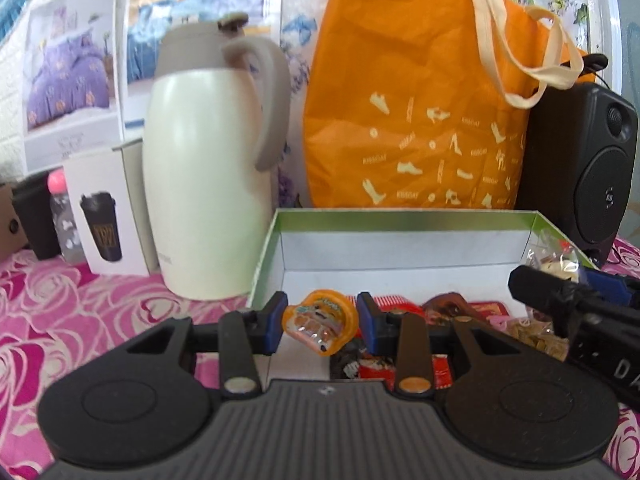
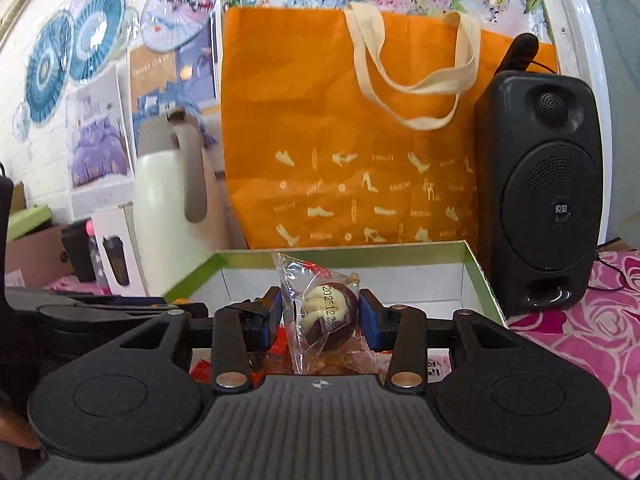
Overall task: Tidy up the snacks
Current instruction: 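Carry the orange candy cup and clear pastry bag over the green box with both grippers, then open the left gripper into the green box while the right gripper releases the pastry bag, then move the left tool to the red sausage stick pack while the right tool reaches a clear stick-snack bag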
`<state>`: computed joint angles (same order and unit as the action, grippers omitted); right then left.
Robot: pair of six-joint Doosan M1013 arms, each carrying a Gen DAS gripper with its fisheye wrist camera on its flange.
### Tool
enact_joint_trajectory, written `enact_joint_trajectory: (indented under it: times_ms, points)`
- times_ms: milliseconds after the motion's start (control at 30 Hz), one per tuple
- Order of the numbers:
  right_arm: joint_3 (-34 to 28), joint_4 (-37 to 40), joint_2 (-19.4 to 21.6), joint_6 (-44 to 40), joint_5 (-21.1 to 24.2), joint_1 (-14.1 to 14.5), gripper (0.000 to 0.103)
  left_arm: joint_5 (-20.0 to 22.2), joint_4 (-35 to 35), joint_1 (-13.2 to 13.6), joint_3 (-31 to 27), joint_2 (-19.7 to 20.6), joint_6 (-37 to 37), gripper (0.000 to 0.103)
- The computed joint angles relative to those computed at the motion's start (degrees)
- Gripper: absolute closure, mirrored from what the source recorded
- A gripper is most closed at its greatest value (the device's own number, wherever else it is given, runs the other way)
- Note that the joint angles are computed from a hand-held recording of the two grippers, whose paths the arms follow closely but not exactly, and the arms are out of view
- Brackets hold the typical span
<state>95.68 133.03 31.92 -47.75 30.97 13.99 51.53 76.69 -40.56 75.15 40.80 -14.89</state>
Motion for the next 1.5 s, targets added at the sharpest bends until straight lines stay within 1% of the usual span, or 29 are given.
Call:
enact_joint_trajectory:
  times_ms: [67,133,167,200,233,267,300,333,433,500,567,633,767,833,900,967,1000,1067,1100,1133,1167,1200,1333,1433,1500]
  points:
    - [-0.50,-2.08,0.23,2.00,-1.14,0.04,0.032,-0.64,-0.76,0.20,-0.13,0.19,0.65,0.066]
    - [-1.13,-4.29,0.44,4.33,-2.45,0.18,0.031,-0.78,-1.25,0.26,-0.17,0.35,1.02,0.055]
    - [-1.42,-5.84,0.52,5.57,-3.14,0.26,0.031,-0.39,-1.27,0.21,-0.29,0.50,1.22,0.055]
    - [-1.69,-7.26,0.62,6.67,-3.66,0.32,0.026,0.03,-1.29,0.14,-0.45,0.64,1.76,0.053]
    - [-1.91,-8.49,0.74,7.78,-3.97,0.37,0.011,0.20,-1.14,0.08,-0.46,0.67,2.12,0.050]
    - [-2.09,-10.08,0.79,9.31,-4.20,0.37,0.003,0.55,-1.07,-0.01,-0.51,0.70,2.29,0.049]
    - [-2.02,-9.40,0.76,9.06,-4.60,0.45,0.000,2.00,-1.26,-0.18,-0.97,0.95,2.77,0.047]
    - [-2.03,-9.67,0.75,9.50,-4.54,0.42,0.000,3.31,-1.58,-0.32,-1.39,1.13,3.40,0.046]
    - [-1.85,-10.24,0.44,10.93,-3.38,0.09,0.000,2.59,-2.13,-0.31,-0.87,0.34,2.84,0.044]
    - [-1.32,-8.72,-0.12,10.10,-2.62,-0.06,0.000,3.38,-2.13,-0.64,-1.01,0.12,3.08,0.043]
    - [-0.39,-6.97,-0.98,8.80,-1.46,-0.29,0.000,5.40,-2.09,-1.23,-1.51,0.06,3.90,0.042]
    - [0.78,-5.16,-2.00,7.90,-0.23,-0.62,0.000,5.50,-0.40,-1.75,-0.70,-0.70,3.11,0.040]
    - [3.78,-5.08,-4.46,9.04,4.17,-2.11,0.000,6.13,1.72,-2.89,1.33,-2.62,1.45,0.039]
    - [5.68,-4.45,-5.71,9.39,6.87,-3.13,0.000,7.75,2.80,-3.65,2.88,-3.70,0.61,0.038]
    - [7.49,-6.19,-6.79,12.43,10.14,-4.68,0.000,10.06,3.40,-4.52,4.97,-4.87,-0.62,0.037]
    - [8.63,-10.11,-7.46,16.37,11.92,-6.14,0.000,11.88,3.36,-5.43,7.62,-6.11,-2.85,0.036]
    - [9.05,-12.36,-7.78,18.37,11.60,-6.63,0.000,12.63,2.91,-5.87,8.90,-6.64,-4.14,0.036]
    - [9.58,-16.90,-8.21,22.27,9.55,-7.10,0.000,13.16,1.14,-6.58,11.52,-7.72,-6.16,0.036]
    - [9.95,-19.23,-8.41,24.04,8.44,-7.18,0.008,13.58,-0.03,-6.93,12.71,-8.18,-7.40,0.036]
    - [10.23,-20.92,-8.39,25.34,7.56,-7.18,0.015,13.94,-1.27,-7.21,13.77,-8.56,-8.69,0.036]
    - [10.48,-22.12,-8.29,26.25,7.02,-7.15,0.017,13.97,-2.79,-7.43,14.76,-8.95,-9.67,0.036]
    - [10.89,-22.61,-8.16,26.70,6.91,-7.11,0.021,13.57,-4.43,-7.54,15.61,-9.33,-10.49,0.036]
    - [11.21,-25.85,-7.16,30.75,7.18,-6.60,0.022,10.40,-9.97,-7.47,17.83,-10.28,-11.08,0.036]
    - [10.87,-27.79,-6.56,34.01,7.31,-6.23,0.021,5.25,-11.81,-6.85,18.78,-10.70,-11.71,0.036]
    - [10.66,-28.13,-6.39,35.23,6.74,-6.10,0.021,2.55,-12.63,-6.49,18.67,-10.63,-11.39,0.036]
